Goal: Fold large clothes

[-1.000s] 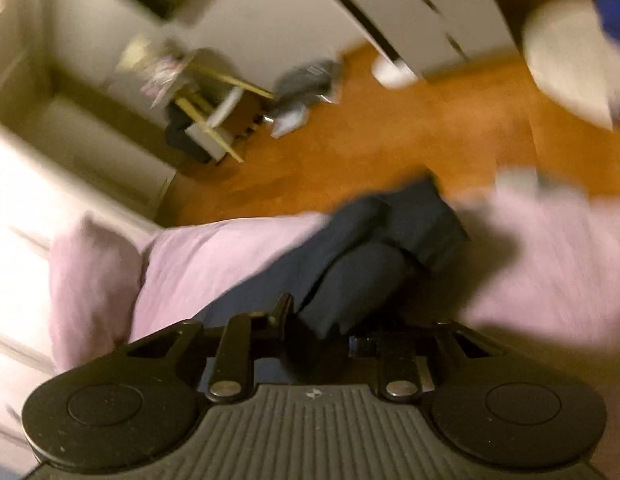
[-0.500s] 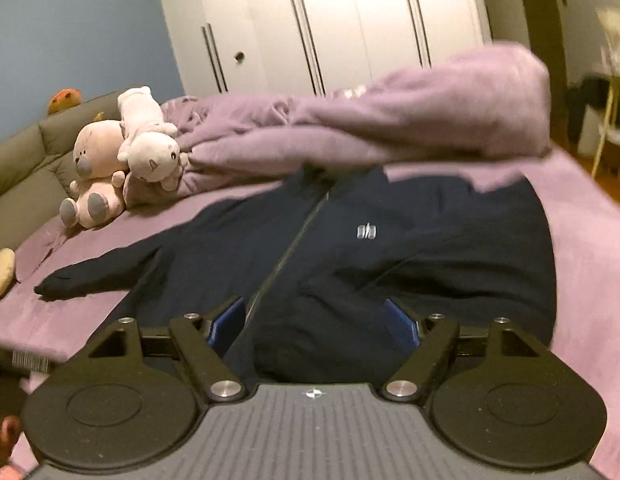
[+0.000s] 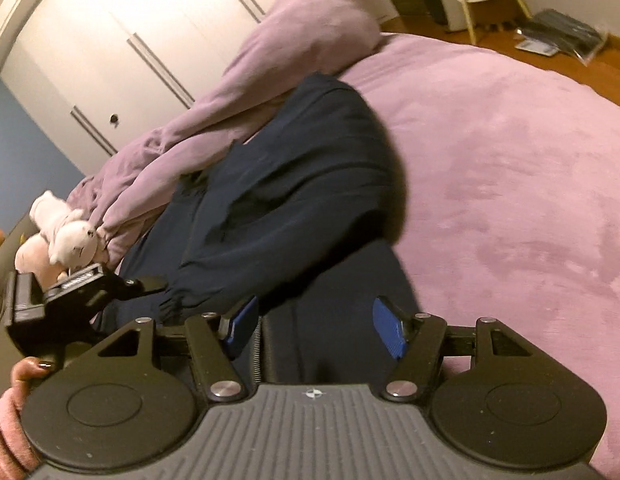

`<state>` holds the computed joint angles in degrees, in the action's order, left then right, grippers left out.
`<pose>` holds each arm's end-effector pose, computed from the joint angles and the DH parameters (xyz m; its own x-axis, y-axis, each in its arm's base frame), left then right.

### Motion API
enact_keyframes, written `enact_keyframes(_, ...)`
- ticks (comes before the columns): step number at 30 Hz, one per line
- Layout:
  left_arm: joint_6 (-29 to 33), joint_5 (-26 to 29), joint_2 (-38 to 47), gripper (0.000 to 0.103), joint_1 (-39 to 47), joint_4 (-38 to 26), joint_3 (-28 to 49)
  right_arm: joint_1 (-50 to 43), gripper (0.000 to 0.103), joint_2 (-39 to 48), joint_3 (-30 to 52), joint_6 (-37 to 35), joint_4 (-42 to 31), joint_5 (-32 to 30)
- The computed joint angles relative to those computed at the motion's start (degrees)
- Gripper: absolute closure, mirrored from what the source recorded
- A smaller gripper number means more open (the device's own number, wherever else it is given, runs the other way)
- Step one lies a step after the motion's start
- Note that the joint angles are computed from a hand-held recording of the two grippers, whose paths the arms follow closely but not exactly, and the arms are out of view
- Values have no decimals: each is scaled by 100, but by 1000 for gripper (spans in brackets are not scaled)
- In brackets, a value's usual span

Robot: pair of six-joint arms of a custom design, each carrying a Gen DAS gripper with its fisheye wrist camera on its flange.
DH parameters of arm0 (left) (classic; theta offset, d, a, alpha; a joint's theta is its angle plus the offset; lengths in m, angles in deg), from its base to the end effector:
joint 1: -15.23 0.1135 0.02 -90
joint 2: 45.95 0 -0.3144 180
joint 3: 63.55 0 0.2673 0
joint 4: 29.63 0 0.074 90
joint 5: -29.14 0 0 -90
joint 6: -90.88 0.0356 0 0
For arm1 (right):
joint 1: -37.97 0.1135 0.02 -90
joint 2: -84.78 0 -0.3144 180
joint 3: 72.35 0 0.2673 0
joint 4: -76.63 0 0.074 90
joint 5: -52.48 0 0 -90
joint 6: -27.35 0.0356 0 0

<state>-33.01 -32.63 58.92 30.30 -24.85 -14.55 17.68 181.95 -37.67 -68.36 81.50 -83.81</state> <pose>0.3103 0.0661 0.1141 -0.6560 -0.6854 -0.3162 -0.3710 0.6575 -0.6558 0.2298 -0.0575 0.1051 -0.7759 0.2136 -0.5936 -0.2017 0.8076 0.5541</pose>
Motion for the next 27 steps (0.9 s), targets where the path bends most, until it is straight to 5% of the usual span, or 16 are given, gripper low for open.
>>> enact_keyframes(2, -142, -92, 198, 43, -53, 206, 50, -136, 38, 148, 60, 15, -2, -78)
enact_keyframes(5, -90, -138, 284, 82, -141, -41, 287, -169, 38, 349, 147, 163, 21, -102)
enact_keyframes(7, 64, -273, 157, 88, -210, -151, 358, -168, 38, 315, 165, 199, -84, -47)
enact_keyframes(13, 1287, -1085, -882, 89, 249, -1009, 759, 201, 38, 137, 439, 637, -185, 397)
enact_keyframes(20, 2954, -3586, -660, 89, 863, -1229, 1238, 1023, 38, 390, 933, 1426, 241, 385)
enact_keyframes(27, 2762, -3012, 13, 88, 1559, -1313, 1654, 2015, 38, 1558, 1923, 2763, 684, 542)
